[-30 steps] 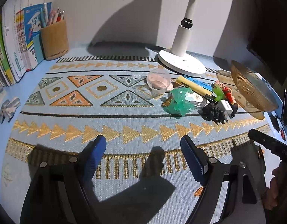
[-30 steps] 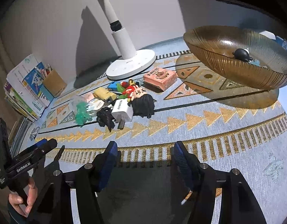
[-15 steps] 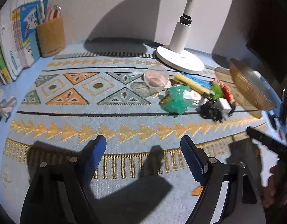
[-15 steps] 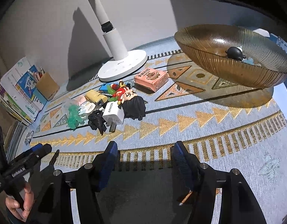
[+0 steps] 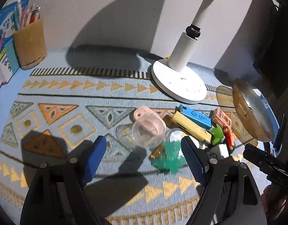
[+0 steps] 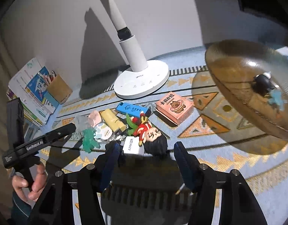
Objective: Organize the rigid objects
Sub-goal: 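Grasp the clear plastic cup with the left gripper while the right gripper grasps the red-caped figure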
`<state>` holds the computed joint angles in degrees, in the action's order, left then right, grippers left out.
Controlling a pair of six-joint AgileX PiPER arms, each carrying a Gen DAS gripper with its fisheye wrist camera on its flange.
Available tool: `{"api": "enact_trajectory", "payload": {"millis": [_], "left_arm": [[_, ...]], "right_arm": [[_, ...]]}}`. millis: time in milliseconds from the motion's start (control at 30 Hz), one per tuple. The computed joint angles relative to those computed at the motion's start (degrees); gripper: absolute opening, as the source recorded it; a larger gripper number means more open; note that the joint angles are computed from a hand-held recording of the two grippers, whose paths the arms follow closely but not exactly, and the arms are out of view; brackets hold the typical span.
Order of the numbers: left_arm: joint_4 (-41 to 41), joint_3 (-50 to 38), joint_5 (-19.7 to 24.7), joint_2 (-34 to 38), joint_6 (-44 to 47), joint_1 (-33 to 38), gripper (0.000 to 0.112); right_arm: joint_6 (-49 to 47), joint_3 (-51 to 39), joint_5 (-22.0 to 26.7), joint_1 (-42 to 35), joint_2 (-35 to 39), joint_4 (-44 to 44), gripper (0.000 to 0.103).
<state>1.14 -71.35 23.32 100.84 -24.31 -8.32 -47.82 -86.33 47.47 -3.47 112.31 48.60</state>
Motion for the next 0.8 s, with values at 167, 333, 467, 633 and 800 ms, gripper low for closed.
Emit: {"api": "enact_trajectory", "payload": {"millis": [167, 333, 467, 633, 800], "left_arm": [[3.53, -4.66, 2.25, 4.16, -1.85, -0.78, 0.08], [0.93, -6.22, 2.18, 6.23, 0.68, -0.34, 0.066], [1.17, -6.43, 2.37, 6.38, 1.79, -0.8, 0.038], [3.47, -2.53, -0.41, 2.8, 0.44, -1.25, 0.036], [0.8, 6.24, -4.3, -6.45, 2.82, -1.27, 0.036]], "right_arm": [[3.23, -6.36, 2.88, 0.45, 5.79, -0.79, 0.054], [5.14, -10.03, 4.26, 1.33, 9.08, -1.45, 0.054], [4.42, -10.94, 5.8, 0.52, 10.41, 0.62, 0.04], [4.48, -11.88, 10.34, -2.98, 11.88, 5.75, 0.036], [0.05, -3.59, 9.01, -6.02, 4.78, 9.24, 0.036]]}}
